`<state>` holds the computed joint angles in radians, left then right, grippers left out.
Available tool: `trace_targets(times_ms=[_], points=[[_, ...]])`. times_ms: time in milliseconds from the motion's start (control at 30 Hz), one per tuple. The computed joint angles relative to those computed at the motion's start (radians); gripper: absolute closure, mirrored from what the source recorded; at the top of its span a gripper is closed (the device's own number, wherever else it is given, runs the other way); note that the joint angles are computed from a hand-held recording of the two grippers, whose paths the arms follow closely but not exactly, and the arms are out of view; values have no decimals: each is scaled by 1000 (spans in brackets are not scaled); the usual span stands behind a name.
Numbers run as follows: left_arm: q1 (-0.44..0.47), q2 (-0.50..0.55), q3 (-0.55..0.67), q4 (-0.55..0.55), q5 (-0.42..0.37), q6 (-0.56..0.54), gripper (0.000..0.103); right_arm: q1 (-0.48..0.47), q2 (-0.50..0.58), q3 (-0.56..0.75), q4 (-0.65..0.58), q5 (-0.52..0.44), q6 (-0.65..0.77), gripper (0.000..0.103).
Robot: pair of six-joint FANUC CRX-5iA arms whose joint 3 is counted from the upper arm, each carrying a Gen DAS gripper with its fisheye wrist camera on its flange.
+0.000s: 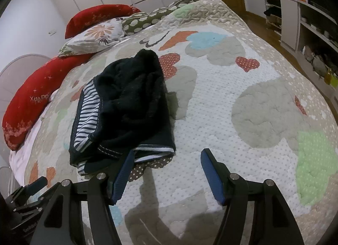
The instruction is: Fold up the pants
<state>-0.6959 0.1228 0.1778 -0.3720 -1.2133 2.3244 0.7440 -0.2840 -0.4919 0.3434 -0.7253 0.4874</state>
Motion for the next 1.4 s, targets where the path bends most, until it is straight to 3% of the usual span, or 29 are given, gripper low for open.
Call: trace_targets(times_ms=[1400], points=[[32, 15, -27, 66, 19, -22, 27, 0, 9, -1, -1, -3, -6, 29]])
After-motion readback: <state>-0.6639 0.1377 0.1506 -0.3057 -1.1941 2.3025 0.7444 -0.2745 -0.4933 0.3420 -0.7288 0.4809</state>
